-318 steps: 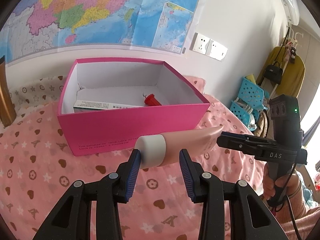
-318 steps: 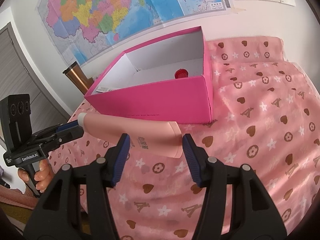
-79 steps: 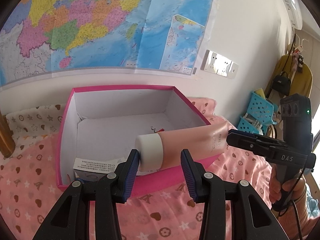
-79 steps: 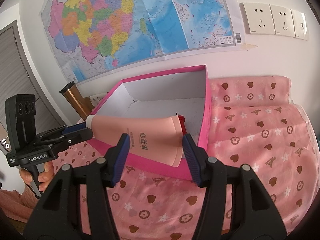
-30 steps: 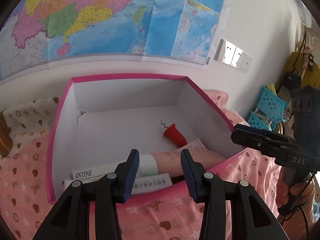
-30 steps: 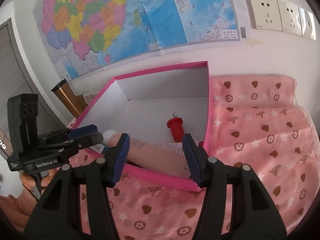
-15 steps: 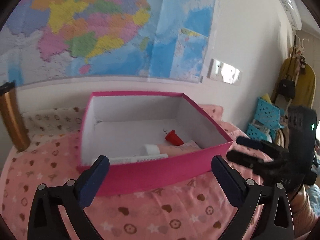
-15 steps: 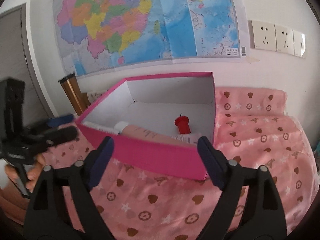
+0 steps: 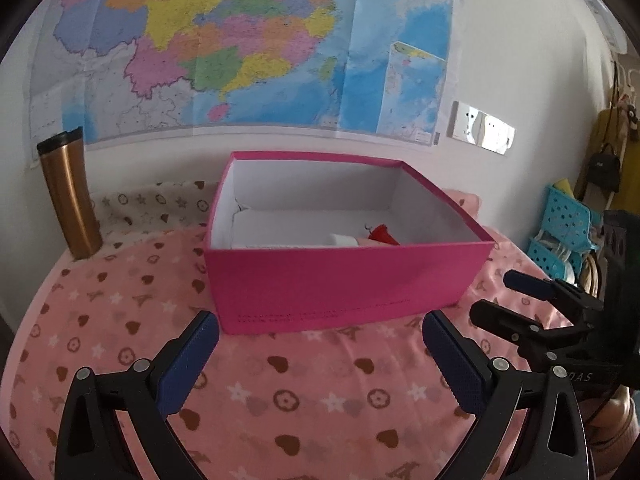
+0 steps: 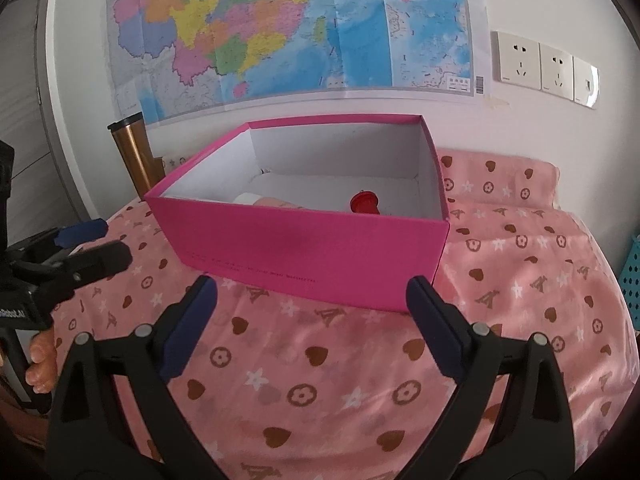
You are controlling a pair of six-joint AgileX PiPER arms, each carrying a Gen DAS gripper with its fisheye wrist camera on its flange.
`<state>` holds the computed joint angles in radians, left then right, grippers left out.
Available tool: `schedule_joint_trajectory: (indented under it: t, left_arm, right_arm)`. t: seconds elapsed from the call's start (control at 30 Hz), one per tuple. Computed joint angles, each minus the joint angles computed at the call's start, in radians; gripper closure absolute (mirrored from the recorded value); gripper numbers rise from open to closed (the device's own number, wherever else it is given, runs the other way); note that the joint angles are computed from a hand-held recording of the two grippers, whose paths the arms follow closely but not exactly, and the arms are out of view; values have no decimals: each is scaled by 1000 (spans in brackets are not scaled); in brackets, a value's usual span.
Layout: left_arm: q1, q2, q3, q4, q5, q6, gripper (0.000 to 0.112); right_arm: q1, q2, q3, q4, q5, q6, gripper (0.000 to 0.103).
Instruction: Organize rigid objects
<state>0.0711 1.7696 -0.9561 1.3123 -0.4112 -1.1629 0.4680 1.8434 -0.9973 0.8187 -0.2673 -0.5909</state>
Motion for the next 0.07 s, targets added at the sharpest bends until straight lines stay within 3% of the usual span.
schedule_joint_trajectory:
  t: [0.07]
  left_arm:
    - [-8, -6, 20, -44, 4, 54, 9]
  right_arm:
    - [1, -1, 6, 13, -5, -19, 7]
